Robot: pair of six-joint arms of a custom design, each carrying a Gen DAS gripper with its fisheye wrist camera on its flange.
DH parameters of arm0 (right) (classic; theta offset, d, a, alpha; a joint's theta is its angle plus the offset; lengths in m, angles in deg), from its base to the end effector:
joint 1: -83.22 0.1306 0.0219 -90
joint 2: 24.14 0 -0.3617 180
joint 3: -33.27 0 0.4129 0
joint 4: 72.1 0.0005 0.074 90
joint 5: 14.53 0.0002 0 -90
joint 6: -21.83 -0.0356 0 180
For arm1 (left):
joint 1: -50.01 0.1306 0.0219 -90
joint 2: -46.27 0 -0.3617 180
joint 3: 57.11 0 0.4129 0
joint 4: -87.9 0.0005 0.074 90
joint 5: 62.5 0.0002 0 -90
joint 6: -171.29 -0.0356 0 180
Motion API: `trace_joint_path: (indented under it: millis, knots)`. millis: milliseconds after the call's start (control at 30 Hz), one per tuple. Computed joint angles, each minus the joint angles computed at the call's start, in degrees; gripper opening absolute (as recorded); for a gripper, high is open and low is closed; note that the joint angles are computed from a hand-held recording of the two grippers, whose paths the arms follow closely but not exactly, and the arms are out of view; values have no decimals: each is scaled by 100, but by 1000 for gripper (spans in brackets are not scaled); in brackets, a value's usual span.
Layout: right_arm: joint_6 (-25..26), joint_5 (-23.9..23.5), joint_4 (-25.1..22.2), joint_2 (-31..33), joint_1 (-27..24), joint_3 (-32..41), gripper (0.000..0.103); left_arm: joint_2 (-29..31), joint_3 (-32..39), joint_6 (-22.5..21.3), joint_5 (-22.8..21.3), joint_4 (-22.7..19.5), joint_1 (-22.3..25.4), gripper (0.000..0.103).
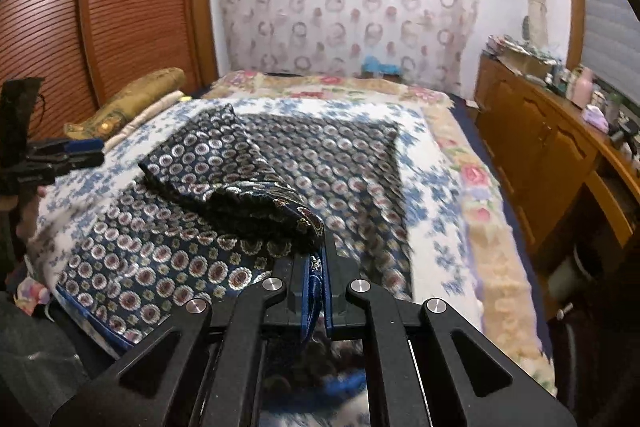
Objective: Fold small clothes
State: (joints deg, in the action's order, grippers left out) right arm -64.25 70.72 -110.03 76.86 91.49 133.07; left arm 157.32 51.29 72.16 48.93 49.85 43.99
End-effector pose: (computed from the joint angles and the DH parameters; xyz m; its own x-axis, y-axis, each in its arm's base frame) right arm 0.5821 0.0871 0.4078 -0.6089 -0.1573 -0.7775 -0.2491 0.9685 -0.0009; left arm 0.6404 -0.0811 0.3791 -0.5811 0.2098 -0.7863 0.4713 0.8745 -0.1149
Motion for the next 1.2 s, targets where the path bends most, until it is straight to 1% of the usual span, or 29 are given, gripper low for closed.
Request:
trace_joint_path:
  millis: [200,467,633,700,767,833,900,1000,1133,1200]
  knots:
    - [-269,18,0,-83,-93,-160,2,-11,-2,-17,-15,24,-28,54]
    - [-278,143,-198,-12,-84,-115,3,-18,-9,-28,-35,20,-38,54]
    - [-155,331,-317,-71,-48,-100,12,-23,-15,-17,-39,20,-40,54]
    - [-122,358,-319,-140,-32,-133,14,-34,-48,-1,-44,47,-42,54]
    - [-65,398,-297,-221,-8,-158,20,-40,-62,15,-44,62,-39,54]
    - [-59,434,-262,-271,36,-161,37,-55,-84,33,-47,75,-42,54]
    - [-36,417,-209,-304,82,-141,44,-46,-68,28,-42,54,-41,54]
    - [79,353,-221,-181,176,56,46,-48,-93,28,-43,39,-49,54]
    - [358,226,-397,277,326,613,46,-34,-110,2,-53,-14,-57,54]
    - [474,111,-568,600,393,992,46,-37,-121,-4,-69,-26,-60,54]
